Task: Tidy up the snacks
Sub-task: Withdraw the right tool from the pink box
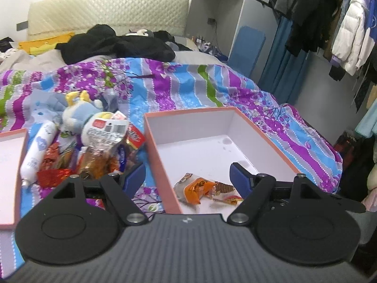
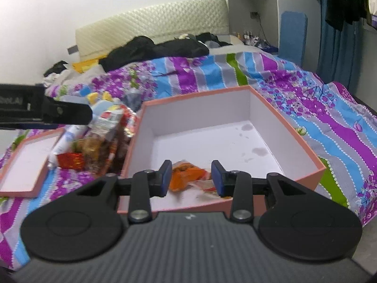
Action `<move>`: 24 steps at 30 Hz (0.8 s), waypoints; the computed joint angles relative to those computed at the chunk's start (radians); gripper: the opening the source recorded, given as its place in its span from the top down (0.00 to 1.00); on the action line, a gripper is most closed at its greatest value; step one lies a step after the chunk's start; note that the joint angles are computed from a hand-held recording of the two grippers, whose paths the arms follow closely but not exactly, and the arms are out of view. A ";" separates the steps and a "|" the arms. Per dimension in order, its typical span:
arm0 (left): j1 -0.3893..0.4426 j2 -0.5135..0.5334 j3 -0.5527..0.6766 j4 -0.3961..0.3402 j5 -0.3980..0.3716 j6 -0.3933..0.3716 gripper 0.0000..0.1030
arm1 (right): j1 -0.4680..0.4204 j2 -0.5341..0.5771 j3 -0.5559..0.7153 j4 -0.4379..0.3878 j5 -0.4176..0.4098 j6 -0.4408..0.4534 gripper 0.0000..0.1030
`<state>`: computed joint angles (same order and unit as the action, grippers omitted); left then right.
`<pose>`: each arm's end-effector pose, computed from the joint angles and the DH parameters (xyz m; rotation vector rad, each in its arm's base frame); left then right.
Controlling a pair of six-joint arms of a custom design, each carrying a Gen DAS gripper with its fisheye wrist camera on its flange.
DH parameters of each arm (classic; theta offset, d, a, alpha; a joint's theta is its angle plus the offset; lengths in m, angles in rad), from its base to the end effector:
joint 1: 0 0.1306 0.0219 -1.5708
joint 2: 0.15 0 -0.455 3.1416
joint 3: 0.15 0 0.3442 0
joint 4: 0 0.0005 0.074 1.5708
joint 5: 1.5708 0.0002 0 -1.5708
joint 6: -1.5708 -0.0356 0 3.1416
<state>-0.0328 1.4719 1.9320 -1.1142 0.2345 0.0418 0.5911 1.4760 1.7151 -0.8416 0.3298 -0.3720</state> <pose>0.4391 -0.0232 0.6716 0.1189 2.2175 -0.3018 0.3970 0.2519 0.6052 -0.0477 2.1431 0.2052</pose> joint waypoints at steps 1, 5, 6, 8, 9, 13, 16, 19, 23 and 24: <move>0.004 -0.014 -0.010 0.000 0.000 0.001 0.21 | 0.011 -0.008 -0.001 -0.002 0.007 -0.003 0.62; 0.033 -0.081 -0.056 -0.001 0.006 -0.006 0.21 | 0.058 -0.043 -0.015 0.002 0.028 -0.018 0.62; 0.041 -0.097 -0.066 -0.005 0.006 -0.009 0.21 | 0.067 -0.049 -0.018 0.004 0.031 -0.019 0.62; 0.058 -0.128 -0.089 -0.007 0.010 -0.011 0.21 | 0.086 -0.061 -0.025 0.008 0.037 -0.025 0.62; 0.068 -0.141 -0.098 -0.012 0.011 -0.013 0.21 | 0.096 -0.066 -0.027 0.009 0.038 -0.029 0.62; 0.105 -0.191 -0.141 -0.020 0.018 -0.011 0.21 | 0.137 -0.088 -0.051 0.028 0.048 -0.031 0.62; 0.134 -0.231 -0.179 -0.024 0.020 -0.008 0.21 | 0.168 -0.105 -0.071 0.039 0.056 -0.038 0.62; 0.160 -0.267 -0.206 -0.033 0.028 -0.019 0.21 | 0.198 -0.122 -0.088 0.038 0.061 -0.042 0.62; 0.195 -0.311 -0.237 -0.051 0.042 -0.051 0.21 | 0.239 -0.142 -0.105 0.022 0.083 -0.048 0.62; 0.202 -0.321 -0.247 -0.055 0.044 -0.057 0.21 | 0.248 -0.144 -0.106 0.015 0.084 -0.053 0.62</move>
